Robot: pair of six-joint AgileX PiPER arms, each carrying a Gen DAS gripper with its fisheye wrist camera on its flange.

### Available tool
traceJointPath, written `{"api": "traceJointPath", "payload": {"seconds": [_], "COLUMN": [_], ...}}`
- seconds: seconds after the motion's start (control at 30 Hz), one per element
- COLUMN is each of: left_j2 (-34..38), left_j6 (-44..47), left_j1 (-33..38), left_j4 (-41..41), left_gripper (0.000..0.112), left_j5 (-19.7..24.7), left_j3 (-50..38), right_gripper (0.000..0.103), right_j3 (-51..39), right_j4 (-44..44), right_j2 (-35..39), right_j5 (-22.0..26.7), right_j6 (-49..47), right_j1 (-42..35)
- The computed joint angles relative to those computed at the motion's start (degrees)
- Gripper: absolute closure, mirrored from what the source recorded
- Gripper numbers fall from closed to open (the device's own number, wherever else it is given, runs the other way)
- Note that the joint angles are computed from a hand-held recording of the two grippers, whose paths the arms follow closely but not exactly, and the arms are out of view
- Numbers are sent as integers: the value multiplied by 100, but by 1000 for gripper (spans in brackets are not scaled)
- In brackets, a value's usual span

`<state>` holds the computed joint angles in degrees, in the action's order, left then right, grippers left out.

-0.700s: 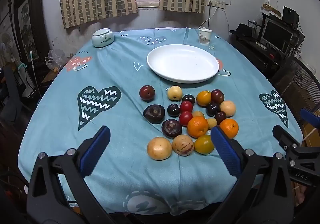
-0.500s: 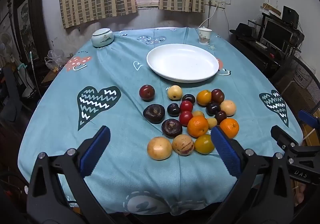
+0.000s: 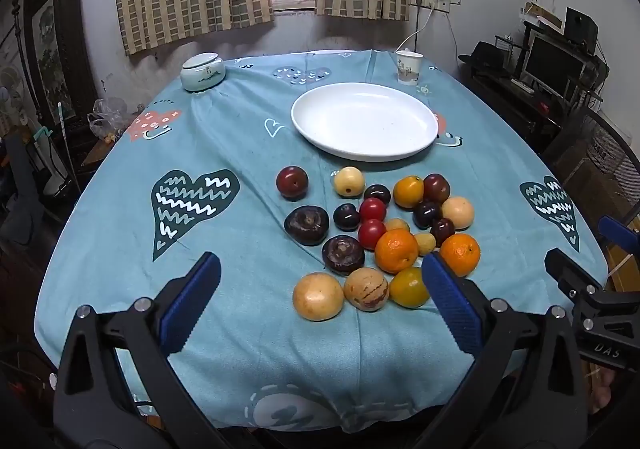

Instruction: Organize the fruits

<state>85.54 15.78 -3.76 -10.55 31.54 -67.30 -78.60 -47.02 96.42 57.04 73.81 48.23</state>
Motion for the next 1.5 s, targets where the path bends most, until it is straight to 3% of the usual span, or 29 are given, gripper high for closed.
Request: {"api": "traceJointPath", "payload": {"seconds": [1.5], "left_j2": [453], "left_j6": [19], "left_j1": [115], "left_j4": [6], "left_gripper": [12], "left_j5": [148], "left_j3": [-275], "right_gripper": [2], "right_j3": [-173], "right_j4": [142], "right_j2": [206], "right_j5": [-138], "right_j6": [-295], "right_j1": [23]}}
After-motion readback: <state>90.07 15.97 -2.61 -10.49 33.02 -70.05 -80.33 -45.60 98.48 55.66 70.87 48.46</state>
